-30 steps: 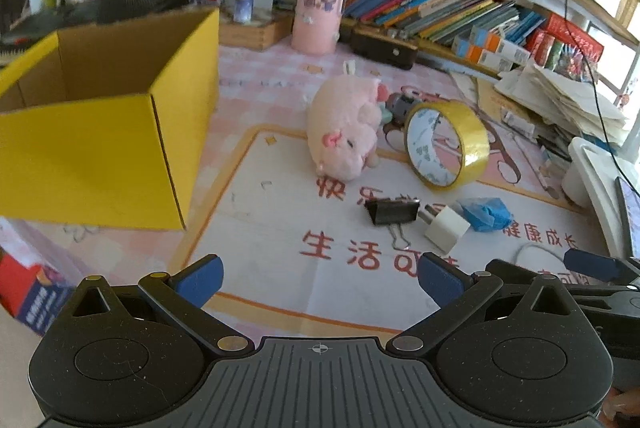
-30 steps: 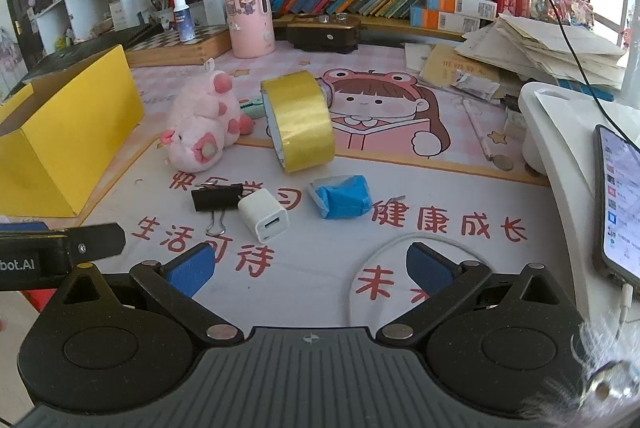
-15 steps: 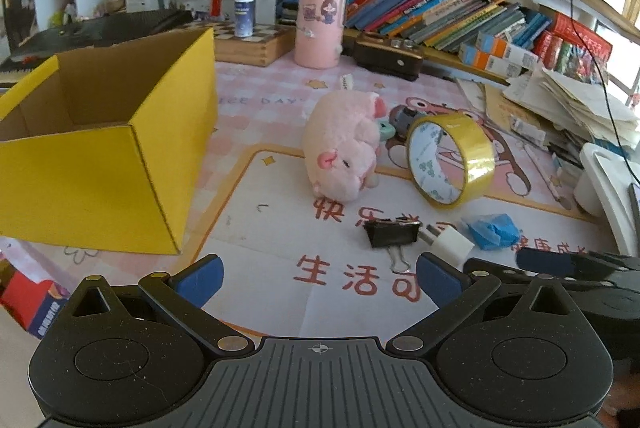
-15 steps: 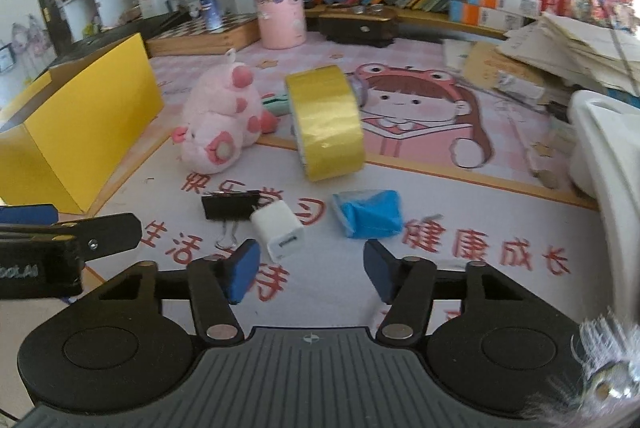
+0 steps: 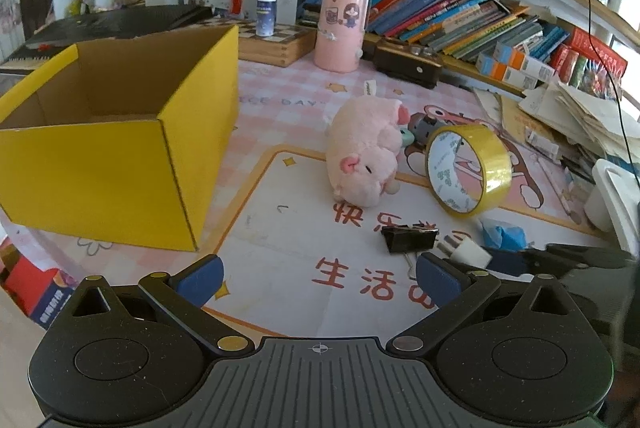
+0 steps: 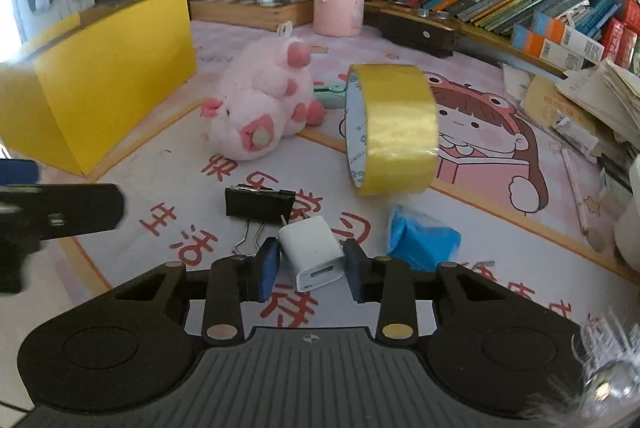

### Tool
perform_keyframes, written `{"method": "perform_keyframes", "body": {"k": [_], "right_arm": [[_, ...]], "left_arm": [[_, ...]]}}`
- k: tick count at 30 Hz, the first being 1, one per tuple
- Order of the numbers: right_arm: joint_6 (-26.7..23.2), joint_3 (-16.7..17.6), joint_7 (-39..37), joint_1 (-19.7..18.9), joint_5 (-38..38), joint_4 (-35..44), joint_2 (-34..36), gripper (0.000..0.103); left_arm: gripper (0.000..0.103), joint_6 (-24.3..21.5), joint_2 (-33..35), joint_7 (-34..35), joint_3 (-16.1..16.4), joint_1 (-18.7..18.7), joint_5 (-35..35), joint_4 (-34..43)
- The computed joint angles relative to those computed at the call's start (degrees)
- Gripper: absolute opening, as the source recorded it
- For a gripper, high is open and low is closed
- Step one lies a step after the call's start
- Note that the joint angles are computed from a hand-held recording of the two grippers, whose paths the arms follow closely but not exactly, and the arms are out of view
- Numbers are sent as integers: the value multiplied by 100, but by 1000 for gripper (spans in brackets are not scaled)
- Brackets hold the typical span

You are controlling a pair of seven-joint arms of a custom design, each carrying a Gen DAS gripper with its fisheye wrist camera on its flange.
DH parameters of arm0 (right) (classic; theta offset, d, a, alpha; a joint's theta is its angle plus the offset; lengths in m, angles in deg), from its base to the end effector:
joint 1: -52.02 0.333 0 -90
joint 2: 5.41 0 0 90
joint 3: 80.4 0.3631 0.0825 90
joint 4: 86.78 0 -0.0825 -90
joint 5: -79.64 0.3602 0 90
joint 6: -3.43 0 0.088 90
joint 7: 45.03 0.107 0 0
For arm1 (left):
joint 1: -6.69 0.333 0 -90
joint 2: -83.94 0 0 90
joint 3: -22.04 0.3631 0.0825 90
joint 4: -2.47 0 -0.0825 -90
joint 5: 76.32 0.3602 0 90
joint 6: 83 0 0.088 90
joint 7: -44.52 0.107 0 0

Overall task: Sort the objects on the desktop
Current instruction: 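Grasp the white USB charger with right tool while left tool grasps the black binder clip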

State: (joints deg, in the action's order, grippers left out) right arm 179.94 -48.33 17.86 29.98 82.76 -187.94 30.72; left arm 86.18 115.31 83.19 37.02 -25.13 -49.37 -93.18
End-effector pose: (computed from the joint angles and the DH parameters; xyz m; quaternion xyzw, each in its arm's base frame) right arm 0.7181 0.0361 0.3922 -0.7592 0.5167 -0.2129 0.3338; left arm 0.6744 -0.2775 0.4292 -0.6773 0.6241 -0.3058 0.2413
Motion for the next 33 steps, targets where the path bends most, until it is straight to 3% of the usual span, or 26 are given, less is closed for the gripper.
{"method": "perform_keyframes", "body": {"k": [6, 10, 14, 16, 18, 22, 26, 28, 33], "right_arm": [[245, 649, -182, -782, 123, -463, -218, 32], [346, 622, 118, -906, 68, -500, -301, 32], [375, 554, 386, -982, -44, -520, -368, 32], [350, 592, 464, -1076, -87, -547, -387, 32], [246, 700, 495, -1211, -76, -543, -384, 32], [164, 892, 346, -1408, -3, -552, -360, 32], [105, 971, 177, -1486, 57, -553, -344, 32], [62, 976, 97, -1497, 110, -548, -347, 32], [-5, 1105, -180, -1599, 318, -536, -320, 32]], "left_arm": [[98, -231, 390, 686, -685, 444, -556, 575], [93, -523, 764, 1123, -881, 493, -844, 1130], [90, -759, 1138, 1305, -740, 289, -834, 1696], [83, -958, 1328, 1262, -594, 143, -744, 2013], [69, -1223, 1515, 1202, -511, 55, -643, 2352], [63, -1586, 1787, 954, -493, 23, -497, 2833], [52, -1760, 1919, 700, -474, -2, -280, 3086], [42, -1783, 1935, 575, -472, -10, -178, 3121], [39, -1776, 1807, 458, -658, 98, -160, 2988]]}}
